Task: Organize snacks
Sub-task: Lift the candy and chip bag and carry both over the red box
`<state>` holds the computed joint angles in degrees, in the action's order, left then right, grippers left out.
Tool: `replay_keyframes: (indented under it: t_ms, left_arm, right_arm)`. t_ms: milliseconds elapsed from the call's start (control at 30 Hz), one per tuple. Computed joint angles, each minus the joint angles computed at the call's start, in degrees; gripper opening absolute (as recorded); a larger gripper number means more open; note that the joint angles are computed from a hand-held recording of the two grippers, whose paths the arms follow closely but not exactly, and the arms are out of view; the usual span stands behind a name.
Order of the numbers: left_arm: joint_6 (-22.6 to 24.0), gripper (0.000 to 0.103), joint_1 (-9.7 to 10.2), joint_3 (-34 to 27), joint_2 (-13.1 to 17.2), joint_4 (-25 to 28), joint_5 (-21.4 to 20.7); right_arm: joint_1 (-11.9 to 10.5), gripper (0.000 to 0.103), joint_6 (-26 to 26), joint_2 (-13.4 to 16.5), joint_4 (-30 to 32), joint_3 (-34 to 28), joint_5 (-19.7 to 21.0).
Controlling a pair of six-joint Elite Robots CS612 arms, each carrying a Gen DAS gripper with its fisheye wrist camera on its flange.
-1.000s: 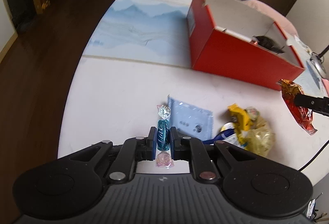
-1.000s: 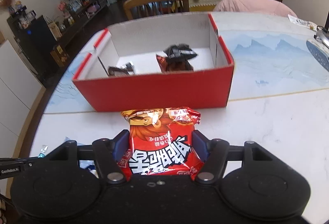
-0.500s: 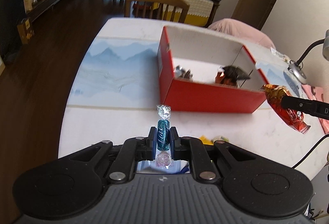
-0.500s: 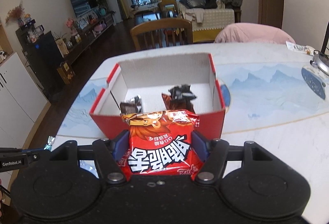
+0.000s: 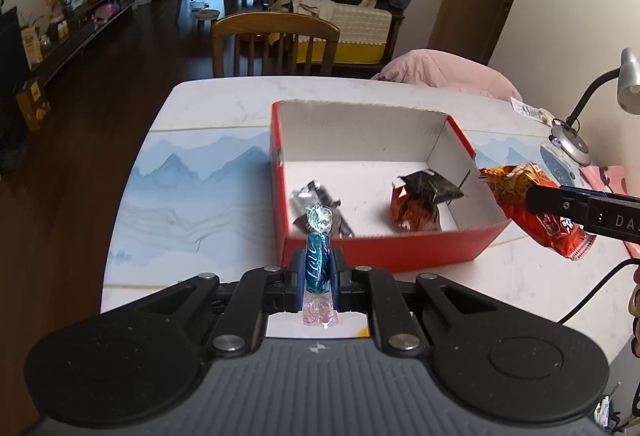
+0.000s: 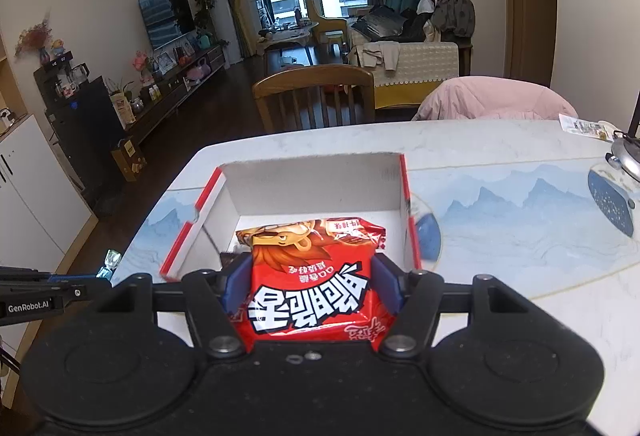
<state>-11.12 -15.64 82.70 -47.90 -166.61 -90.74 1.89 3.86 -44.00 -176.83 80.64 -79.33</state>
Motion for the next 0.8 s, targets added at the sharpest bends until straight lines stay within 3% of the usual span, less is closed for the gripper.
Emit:
replay_keyframes:
  t_ms: [800]
  left_arm:
    - [4.27,0.012,-1.54,-23.22,12.27,20.09,5.32]
  right_arm:
    - [-0.65,0.063,-7.79,10.6,18.91,-19.93,2.2]
